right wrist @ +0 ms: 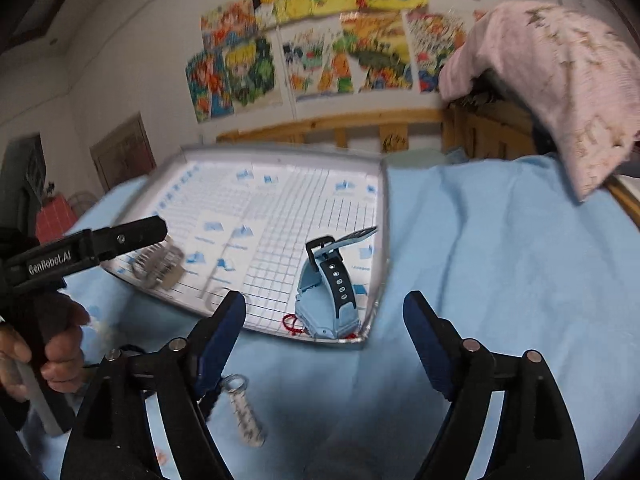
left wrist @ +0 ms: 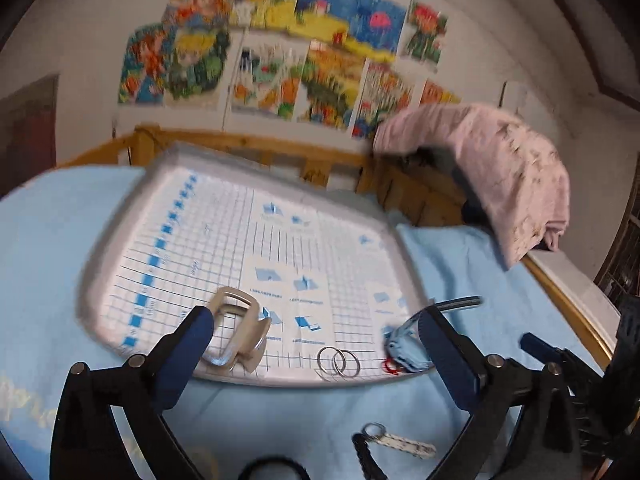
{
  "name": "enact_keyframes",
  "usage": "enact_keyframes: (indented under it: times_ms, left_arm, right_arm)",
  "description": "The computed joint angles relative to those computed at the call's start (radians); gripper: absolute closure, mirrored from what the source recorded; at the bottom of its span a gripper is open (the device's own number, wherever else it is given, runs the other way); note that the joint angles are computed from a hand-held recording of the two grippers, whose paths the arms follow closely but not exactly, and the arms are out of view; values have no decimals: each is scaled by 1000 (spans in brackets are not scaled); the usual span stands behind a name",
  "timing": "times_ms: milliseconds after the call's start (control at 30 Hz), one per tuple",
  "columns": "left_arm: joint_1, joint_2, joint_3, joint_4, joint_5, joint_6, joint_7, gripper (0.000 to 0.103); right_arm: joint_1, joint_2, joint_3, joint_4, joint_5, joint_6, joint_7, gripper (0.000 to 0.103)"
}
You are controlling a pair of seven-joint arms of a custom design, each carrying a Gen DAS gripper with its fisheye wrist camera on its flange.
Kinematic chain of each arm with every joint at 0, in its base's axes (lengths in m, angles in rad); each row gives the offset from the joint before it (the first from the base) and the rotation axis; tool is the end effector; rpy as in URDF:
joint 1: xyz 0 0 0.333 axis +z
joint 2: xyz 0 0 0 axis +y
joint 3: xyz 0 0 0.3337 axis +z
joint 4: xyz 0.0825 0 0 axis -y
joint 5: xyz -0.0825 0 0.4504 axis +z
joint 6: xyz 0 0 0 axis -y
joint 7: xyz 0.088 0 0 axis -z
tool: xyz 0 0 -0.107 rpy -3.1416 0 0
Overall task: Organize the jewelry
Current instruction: 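Lower the rings into the tray with the left tool while the right tool places the watch, then lift both tools away from the tray back over the bedsheet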
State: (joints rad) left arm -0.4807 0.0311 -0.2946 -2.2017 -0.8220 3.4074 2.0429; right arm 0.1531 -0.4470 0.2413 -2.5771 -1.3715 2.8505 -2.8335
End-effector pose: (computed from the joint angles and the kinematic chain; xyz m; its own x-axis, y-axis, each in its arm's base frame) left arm 0.4939 -0.3663 0.4637 -0.4255 -0.8792 0.2143 -0.4998 0.0309 -0.8656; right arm 0.4159 0.2295 0.4304 -0.1441 -0.9754 -0.1669 -0.5145 0.2179 -0.8294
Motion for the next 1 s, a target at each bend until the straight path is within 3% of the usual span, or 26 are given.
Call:
enact_keyframes:
  times_ms: [33,100,300,433,600,767,900,1000]
  left_arm:
    - [-1,-23,-3,-41,64,37,-61,0]
    - [-1,-69,-28,-99,32,99,-31,0]
    - [-6,-229,-45,-325,204,232,-244,0]
    - [8,-331,-98,-436,166,264,-254,0]
    - [20,-464,-159,-566,82,255,-245,0]
    - [59,-585,-252,-667,-46,196,-199,0]
    - [108,-647,-339,-714,-142,150,-163,0]
    - [139,-670,-371,-733,-180,104,-160,0]
  right_arm:
    - [5,-44,13,-26,-9,-14,26,18]
    - [12,-125,39,-74,-34,-36,83,6]
    - [100,-363,118,-207,66,-147,77,4]
    - [162,-466,182,-254,178,-229,23,4]
    - [256,-553,266,-288,303,-344,-29,4]
    - [346,-555,334,-293,390,-446,-21,4]
    - [407,-505,355,-279,424,-497,-8,4]
    - [438,-458,347,-266,430,-515,-16,4]
